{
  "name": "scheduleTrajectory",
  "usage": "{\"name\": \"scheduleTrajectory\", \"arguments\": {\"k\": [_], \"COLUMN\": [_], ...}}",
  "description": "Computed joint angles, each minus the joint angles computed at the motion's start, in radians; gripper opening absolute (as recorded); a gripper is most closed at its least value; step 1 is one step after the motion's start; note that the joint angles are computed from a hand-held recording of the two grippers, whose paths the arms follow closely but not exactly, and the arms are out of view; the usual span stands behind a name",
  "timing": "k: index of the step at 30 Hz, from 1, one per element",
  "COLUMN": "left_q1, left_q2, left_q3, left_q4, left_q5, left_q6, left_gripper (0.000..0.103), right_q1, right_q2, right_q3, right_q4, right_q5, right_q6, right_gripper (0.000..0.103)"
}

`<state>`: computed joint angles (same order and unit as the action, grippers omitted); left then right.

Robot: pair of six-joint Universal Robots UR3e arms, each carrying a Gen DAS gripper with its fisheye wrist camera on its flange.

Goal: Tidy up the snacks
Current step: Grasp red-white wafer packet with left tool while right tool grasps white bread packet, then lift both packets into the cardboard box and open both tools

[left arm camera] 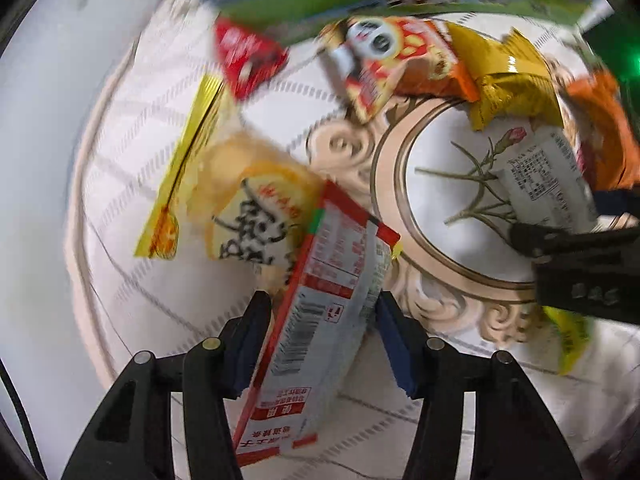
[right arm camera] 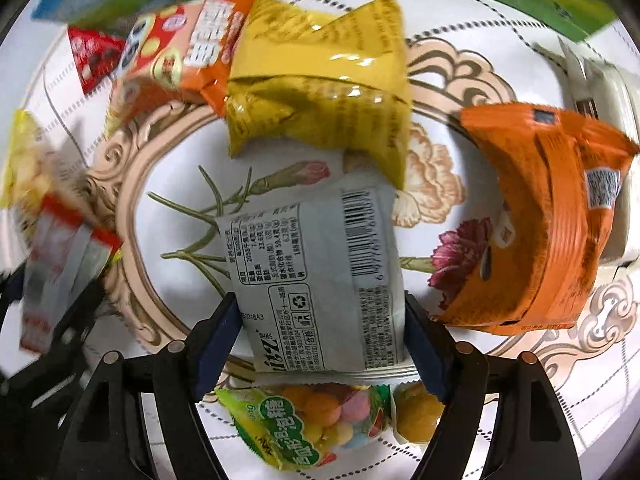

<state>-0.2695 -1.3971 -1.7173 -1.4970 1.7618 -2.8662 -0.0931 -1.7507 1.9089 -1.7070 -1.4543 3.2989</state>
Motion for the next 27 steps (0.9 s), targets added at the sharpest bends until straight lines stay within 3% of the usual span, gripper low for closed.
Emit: {"name": "scheduleTrajectory", "arguments": {"k": [3, 8, 13, 15, 20, 24, 27], "left_q1": [0.067, 0.119, -0.077, -0.16, -0.188, -0.105, 0.02], "left_q2": [0.03, 0.048, -0.018, 0.016, 0.08, 0.16, 0.244], "left_q3": [-0.04, -0.147, -0.142, -0.144, -0.123, -0.121, -0.15], "left_q4": [-0.006, 0.052, 0.126, 0.112, 0.018, -0.058, -0.111], "left_q5": [-0.039, -0.047, 0.048, 0.089, 0.055, -0.014, -0.115], "left_q6": [0.005, 0.109, 0.018, -0.038, -0.109, -0.1, -0.052], "left_gripper": [0.057, 0.07, 0.07, 0.051, 0.025, 0.019, 0.014], "right_q1": [0.052, 0.06, -0.013, -0.021, -0.02, -0.073, -0.196], "right_q2": [0.016, -0.036, -0.097, -0.087, -0.127, -0.237, -0.313], "right_q3": [-0.015, 0.005, 0.045, 0.062, 0.113, 0.152, 0.137], "right_q4": [-0.026, 0.0, 0.07, 0.051, -0.009, 0.037, 0.152], "right_q5": [-0.044, -0.008, 0.097, 0.101, 0.087, 0.124, 0.166], "right_q6": [0.015, -0.004, -0.048, -0.049, -0.036, -0.042, -0.148], "right_gripper": [0.073, 0.073, 0.074, 0.074, 0.072, 0.072, 0.072]}}
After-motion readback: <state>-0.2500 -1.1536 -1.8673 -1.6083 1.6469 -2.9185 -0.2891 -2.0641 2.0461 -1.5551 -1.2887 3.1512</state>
